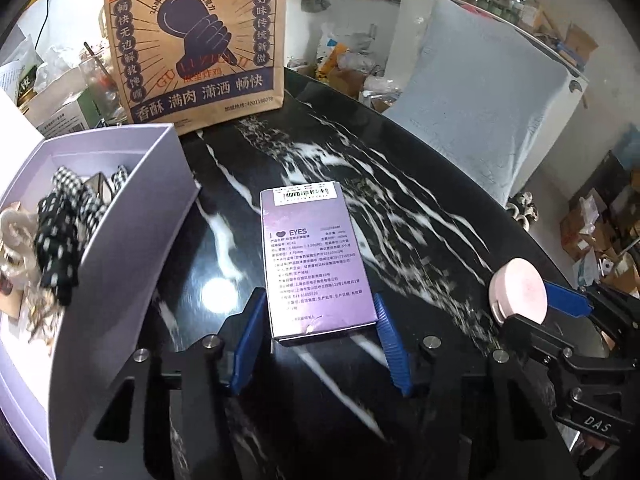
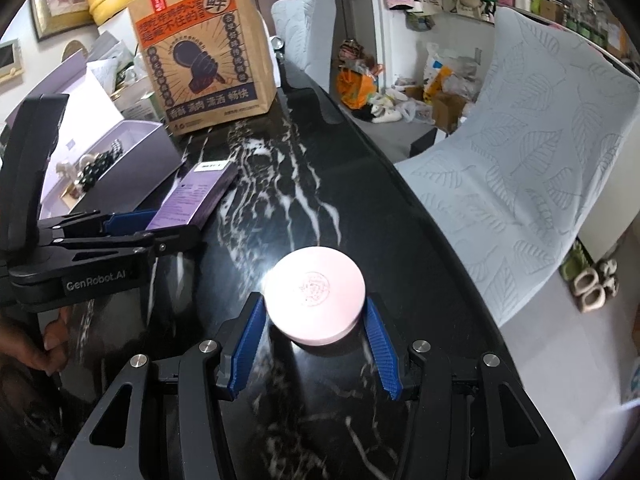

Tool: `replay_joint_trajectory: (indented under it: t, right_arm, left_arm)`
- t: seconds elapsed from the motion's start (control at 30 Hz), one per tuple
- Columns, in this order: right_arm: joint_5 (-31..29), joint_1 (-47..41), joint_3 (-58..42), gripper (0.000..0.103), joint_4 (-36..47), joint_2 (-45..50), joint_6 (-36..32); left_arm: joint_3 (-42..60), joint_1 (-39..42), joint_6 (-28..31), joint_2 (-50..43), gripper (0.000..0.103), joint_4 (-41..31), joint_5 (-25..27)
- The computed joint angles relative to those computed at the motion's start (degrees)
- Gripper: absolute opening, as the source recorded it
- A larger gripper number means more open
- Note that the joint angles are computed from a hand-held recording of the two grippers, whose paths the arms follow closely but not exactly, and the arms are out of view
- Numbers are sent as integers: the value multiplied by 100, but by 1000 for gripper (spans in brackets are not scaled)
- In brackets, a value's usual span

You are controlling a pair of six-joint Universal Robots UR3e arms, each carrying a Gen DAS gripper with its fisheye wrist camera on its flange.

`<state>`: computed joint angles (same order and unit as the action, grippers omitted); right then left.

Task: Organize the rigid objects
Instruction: 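Close the right tool on the pink compact while the left approaches the purple card box, then close the left tool on the purple EYES card box and lift it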

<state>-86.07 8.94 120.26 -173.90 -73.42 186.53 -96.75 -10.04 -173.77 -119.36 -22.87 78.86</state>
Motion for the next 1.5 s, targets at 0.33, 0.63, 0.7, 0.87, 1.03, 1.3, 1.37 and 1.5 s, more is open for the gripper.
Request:
replay_joint_trajectory:
  t: [0.33,0.63,0.7,0.87,1.03,1.3,1.37,1.5]
  right_arm:
    - [-65,355,734,50,-321,-462,272]
    - [-193,773,905,50,-270,-640,382]
    - [-168,853,915,50,-277,-642,386]
    - [-254,1122,857,50,-256,-595,419]
    - [-351,1307,810,50,-236,-556,378]
    - [-325,1284,735,50,-132,-555,320]
    - [-334,1282,715,51,-117,-547,287]
    - [-249,1211,676,55,-152,-472,238]
  left_arm:
    - [-1135,127,413,815,53,161,-344]
    - [-2299,402,741,1600,53,456,-465]
    - [-2572,567,815,1862,53,381,-611]
    - [-3111,947,992,2487,53,49,-927]
    - [-3462,1060,1049,2783,53,117,-974]
    - [-3323,587,900,2379,59,751,-347]
    - [-3209,421,866,2214,80,845,-131]
    - [-3004,244,690,1929,94,955,123]
